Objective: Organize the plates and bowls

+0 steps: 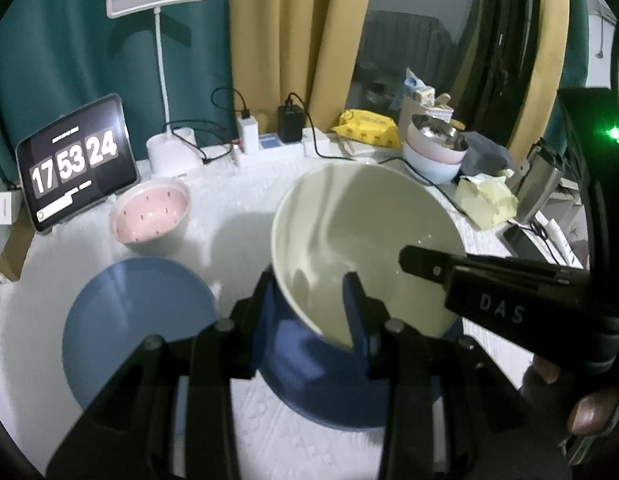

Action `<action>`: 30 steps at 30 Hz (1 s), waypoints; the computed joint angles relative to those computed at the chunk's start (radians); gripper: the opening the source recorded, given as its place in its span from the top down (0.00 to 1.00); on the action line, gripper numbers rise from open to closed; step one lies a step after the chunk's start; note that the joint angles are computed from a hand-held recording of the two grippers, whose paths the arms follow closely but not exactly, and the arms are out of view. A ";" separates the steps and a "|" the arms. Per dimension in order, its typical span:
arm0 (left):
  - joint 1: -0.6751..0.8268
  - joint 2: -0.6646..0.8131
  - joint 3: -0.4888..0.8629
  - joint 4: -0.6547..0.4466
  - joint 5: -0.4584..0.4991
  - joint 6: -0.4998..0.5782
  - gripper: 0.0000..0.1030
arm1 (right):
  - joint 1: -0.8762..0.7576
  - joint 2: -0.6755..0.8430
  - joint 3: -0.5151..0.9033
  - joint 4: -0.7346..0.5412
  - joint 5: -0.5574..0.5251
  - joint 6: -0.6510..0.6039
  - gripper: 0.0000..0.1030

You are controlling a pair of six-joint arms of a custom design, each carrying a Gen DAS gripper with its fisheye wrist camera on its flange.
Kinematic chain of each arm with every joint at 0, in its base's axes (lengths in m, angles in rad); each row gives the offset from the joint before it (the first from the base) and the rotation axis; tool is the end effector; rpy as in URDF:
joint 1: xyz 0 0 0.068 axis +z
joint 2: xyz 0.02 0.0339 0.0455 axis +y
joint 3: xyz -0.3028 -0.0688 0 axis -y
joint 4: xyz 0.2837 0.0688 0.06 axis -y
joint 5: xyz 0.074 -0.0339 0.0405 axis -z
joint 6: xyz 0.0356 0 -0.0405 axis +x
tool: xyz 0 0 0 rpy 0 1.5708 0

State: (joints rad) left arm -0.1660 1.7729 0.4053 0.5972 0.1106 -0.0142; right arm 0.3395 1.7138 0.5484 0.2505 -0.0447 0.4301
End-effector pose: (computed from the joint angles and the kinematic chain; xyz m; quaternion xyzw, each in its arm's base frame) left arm 0.2709 -0.0494 0.0682 0.0912 0.9153 -0.0857 0.3828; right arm 0.2795 0.1004 0.0893 0.0357 0.9458 0.1405 0.2905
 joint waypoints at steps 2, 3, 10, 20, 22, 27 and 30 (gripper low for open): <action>-0.005 0.011 -0.009 0.013 -0.003 -0.003 0.66 | 0.005 0.004 -0.011 0.009 0.003 0.004 0.80; -0.008 0.015 -0.012 0.017 -0.006 -0.005 0.66 | 0.006 0.008 -0.015 0.014 0.003 0.005 0.80; -0.013 0.058 -0.032 0.056 -0.008 -0.012 0.66 | 0.016 0.035 -0.037 0.041 0.004 0.018 0.80; -0.025 0.120 -0.035 0.089 -0.022 -0.022 0.66 | 0.036 0.076 -0.036 0.048 0.027 0.021 0.80; -0.035 0.134 -0.036 0.099 -0.038 -0.022 0.66 | 0.038 0.086 -0.035 0.051 0.026 0.023 0.80; -0.033 0.160 -0.024 0.085 -0.029 -0.025 0.66 | 0.044 0.111 -0.030 0.055 0.044 0.024 0.80; -0.034 0.167 -0.025 0.093 -0.028 -0.025 0.66 | 0.051 0.120 -0.029 0.060 0.059 0.017 0.80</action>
